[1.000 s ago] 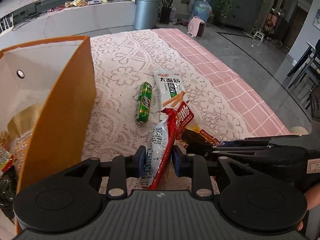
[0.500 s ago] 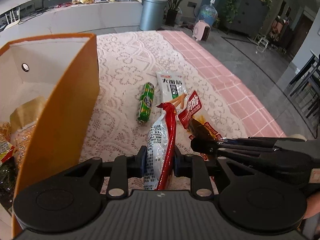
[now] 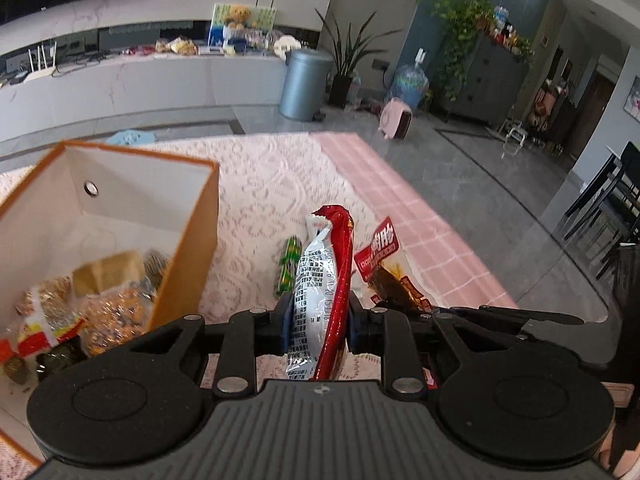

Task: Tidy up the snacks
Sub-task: 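Carry the strip bag with the left tool while the right tool carries the spicy strip bag over the box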

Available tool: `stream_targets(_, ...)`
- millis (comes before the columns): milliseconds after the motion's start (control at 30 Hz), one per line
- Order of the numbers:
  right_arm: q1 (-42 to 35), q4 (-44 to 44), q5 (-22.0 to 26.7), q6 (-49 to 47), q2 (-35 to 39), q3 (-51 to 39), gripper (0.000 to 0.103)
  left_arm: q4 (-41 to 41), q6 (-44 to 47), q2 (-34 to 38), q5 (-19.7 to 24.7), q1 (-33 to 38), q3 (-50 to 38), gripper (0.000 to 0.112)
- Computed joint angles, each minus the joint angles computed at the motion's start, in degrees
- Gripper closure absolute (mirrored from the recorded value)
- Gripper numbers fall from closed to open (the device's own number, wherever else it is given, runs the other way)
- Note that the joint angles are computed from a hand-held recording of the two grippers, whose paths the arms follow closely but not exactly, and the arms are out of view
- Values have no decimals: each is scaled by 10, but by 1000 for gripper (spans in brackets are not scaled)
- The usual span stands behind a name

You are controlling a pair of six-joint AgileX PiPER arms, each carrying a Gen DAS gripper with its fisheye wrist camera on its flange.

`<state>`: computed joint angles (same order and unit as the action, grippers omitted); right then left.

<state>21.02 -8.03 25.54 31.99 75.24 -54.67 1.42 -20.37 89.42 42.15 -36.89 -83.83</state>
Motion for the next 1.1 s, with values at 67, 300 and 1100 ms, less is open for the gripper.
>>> stream_targets(67, 21, -32, 11, 31, -13, -14, 89, 6, -3, -15, 0, 1, 3, 85)
stream_targets(300, 103, -111, 51, 104, -20, -79, 89, 15, -1, -66, 3, 34, 17, 85)
stream_targets(1100, 183, -11, 113, 25, 220, -402, 88, -102, 112, -71, 3, 251, 25, 85)
